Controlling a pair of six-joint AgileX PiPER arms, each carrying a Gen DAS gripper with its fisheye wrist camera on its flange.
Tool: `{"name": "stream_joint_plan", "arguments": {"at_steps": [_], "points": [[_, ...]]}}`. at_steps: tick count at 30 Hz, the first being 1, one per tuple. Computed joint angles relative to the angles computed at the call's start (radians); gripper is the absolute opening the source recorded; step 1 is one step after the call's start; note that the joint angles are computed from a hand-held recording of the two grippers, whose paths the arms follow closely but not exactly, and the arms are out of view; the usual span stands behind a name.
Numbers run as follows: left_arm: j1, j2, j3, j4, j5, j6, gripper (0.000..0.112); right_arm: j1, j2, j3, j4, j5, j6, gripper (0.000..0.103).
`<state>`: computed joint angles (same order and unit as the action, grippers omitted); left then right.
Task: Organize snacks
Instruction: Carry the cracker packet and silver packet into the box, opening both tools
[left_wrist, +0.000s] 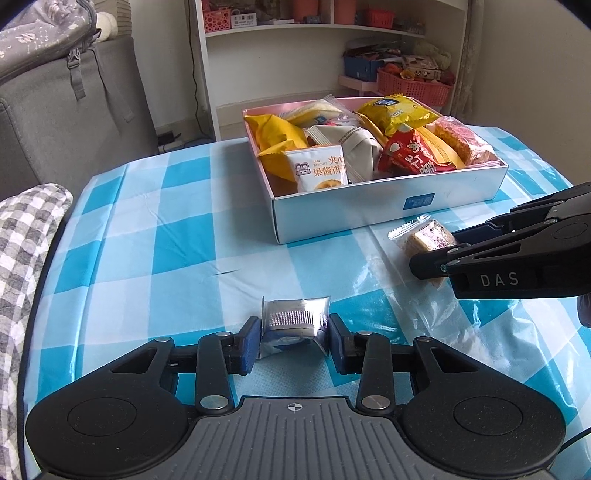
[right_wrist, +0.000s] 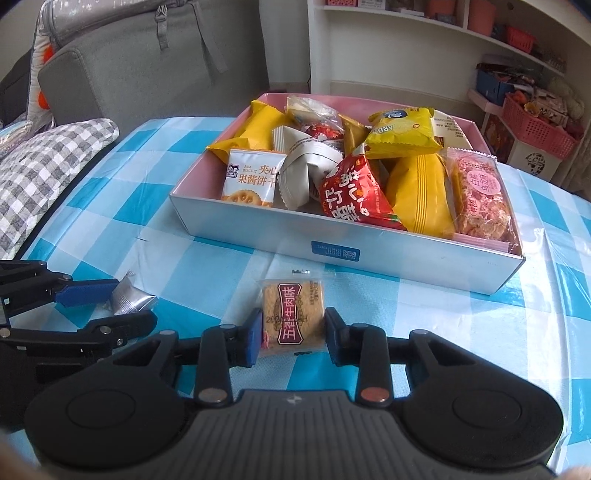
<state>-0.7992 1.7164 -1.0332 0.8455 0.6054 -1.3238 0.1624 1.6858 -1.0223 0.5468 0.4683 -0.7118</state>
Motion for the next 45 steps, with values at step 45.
{"name": "stream_joint_plan", "arguments": {"at_steps": [45], "points": [[0.098,0.210,-0.418,0.023,-0.037,0.122,0.036,-0.242,0.110,-0.266,0.264,0.172,-0.111,0.032]]}}
